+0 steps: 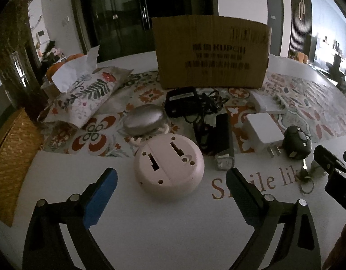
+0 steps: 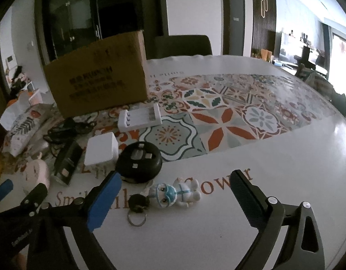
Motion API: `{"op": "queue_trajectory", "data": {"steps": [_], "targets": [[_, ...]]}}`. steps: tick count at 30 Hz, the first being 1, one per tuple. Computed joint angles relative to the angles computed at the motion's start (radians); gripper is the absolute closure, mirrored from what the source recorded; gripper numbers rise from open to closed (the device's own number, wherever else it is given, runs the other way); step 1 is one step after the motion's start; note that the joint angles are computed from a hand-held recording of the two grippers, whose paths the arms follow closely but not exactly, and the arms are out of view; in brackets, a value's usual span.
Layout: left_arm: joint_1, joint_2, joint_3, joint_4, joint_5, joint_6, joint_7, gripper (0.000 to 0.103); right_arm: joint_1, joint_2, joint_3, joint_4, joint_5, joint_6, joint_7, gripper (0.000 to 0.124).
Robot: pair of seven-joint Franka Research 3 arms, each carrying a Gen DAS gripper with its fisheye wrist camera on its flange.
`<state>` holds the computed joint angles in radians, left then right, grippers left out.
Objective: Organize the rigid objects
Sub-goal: 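Move the left tool toward the pink round lamp while the right tool approaches the white astronaut figurine, then close the left gripper on the pink lamp while the right gripper closes on the astronaut figurine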
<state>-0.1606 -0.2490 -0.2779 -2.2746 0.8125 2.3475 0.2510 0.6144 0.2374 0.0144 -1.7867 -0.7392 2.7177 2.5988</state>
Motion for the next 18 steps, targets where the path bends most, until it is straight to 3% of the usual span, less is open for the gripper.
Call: {"op": "queue_trajectory", "data": {"steps": [18], "targets": [[0.005,0.059,0.022,0.032,-0.022,0.014,0.045,0.016,-0.003,0.067,0.008,0.065,0.21,-0.07,-0.178,0.049]]}}
